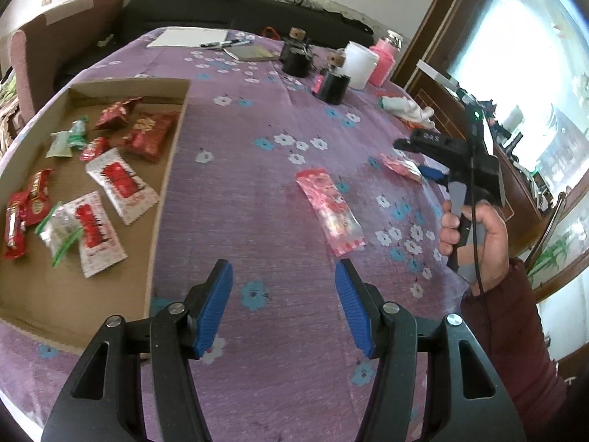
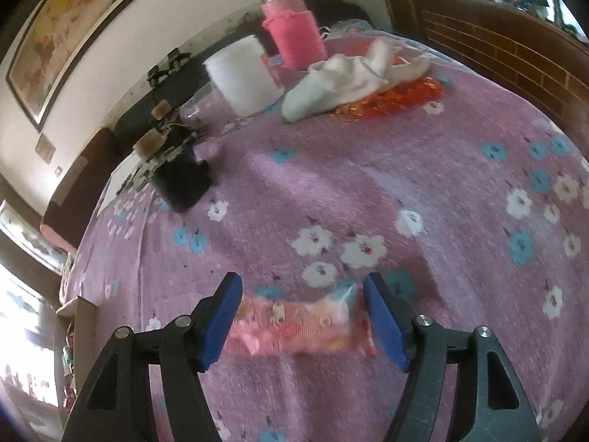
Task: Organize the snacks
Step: 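Grasp a pink cartoon-print packet with the right tool, then grasp another pink cartoon-print packet with the left tool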
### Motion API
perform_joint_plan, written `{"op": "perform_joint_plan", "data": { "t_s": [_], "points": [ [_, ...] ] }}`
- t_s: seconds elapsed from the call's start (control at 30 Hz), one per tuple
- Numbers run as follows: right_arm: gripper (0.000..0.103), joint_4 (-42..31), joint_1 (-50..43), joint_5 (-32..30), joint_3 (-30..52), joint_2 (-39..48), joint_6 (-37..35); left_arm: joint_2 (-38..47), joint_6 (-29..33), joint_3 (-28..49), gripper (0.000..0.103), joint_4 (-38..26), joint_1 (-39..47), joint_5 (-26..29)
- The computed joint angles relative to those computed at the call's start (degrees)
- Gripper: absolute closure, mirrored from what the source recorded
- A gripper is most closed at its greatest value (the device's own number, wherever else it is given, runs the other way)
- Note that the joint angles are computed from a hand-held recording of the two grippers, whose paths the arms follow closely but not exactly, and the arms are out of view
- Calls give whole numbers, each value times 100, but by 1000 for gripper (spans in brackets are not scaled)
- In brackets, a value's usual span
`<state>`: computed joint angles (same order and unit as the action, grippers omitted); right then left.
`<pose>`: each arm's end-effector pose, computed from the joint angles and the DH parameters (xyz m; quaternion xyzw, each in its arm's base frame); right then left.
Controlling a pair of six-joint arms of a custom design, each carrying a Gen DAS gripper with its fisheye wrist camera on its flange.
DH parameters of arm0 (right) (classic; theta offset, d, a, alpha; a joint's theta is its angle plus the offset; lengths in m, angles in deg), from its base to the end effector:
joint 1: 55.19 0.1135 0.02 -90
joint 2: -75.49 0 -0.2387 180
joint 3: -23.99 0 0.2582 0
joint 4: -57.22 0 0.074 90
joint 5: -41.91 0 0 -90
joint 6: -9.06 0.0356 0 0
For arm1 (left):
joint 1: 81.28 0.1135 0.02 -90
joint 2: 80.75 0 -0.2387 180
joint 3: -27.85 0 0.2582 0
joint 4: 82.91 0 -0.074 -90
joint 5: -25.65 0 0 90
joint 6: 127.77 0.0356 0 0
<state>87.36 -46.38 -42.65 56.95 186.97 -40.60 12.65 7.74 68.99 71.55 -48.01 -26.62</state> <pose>0.2293 0.0321 0.0008 0.2699 0.8940 0.1072 0.3412 0.1907 0.0991 0.0477 0.1345 0.9319 -0.1847 0.2817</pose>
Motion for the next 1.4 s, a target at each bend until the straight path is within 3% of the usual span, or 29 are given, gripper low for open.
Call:
{"op": "perform_joint_plan", "data": {
  "t_s": [0.07,0.17,0.23,0.27,0.3,0.33,0.37,0.43,0.5,0.63,0.73,0.77,0.87,0.9,1.17,1.23,1.27,1.4],
  "points": [
    [30,-53,12,-4,265,227,-229,25,-125,-51,46,120,-190,-84],
    [30,-923,203,-51,475,-19,-522,139,-310,-62,46,292,-413,-196],
    [30,-1235,124,-849,338,-320,-470,247,-477,-31,46,413,-557,-285],
    [31,-1158,-32,-1600,230,-379,-529,315,-581,-1,46,482,-640,-340],
    [33,-759,-231,-2408,95,-273,-573,361,-653,15,46,537,-696,-375],
    [33,-347,-313,-2652,-49,-192,-531,398,-730,28,46,590,-759,-407],
    [32,-271,-244,-2355,-121,-260,-504,432,-807,39,46,641,-831,-430],
    [30,-509,171,-1011,-144,-505,-619,479,-957,37,46,777,-974,-468],
    [30,-410,398,-384,-106,-424,-728,588,-1197,50,46,999,-1207,-564],
    [31,101,668,-485,202,244,-719,915,-1644,182,46,1388,-1760,-798],
    [33,-129,1225,116,548,492,-755,1210,-1988,336,47,1641,-2178,-1056],
    [37,-240,1368,322,609,505,-783,1207,-2113,302,47,1828,-2316,-1137],
    [72,-989,1828,1230,941,520,-853,1302,-2332,403,47,1935,-2629,-1285],
    [72,-1087,1856,1366,957,513,-855,1320,-2407,403,47,2021,-2730,-1356],
    [73,-436,1262,700,467,379,-756,1507,-2763,170,47,3161,-3490,-2184],
    [73,-309,1197,608,383,369,-751,1523,-2704,39,65,3476,-3549,-2373],
    [73,-285,1205,626,375,376,-748,1517,-2634,-31,82,3636,-3575,-2479],
    [73,-273,1379,856,353,362,-753,1317,-2479,-10,82,3255,-3140,-1935]
  ]
}}
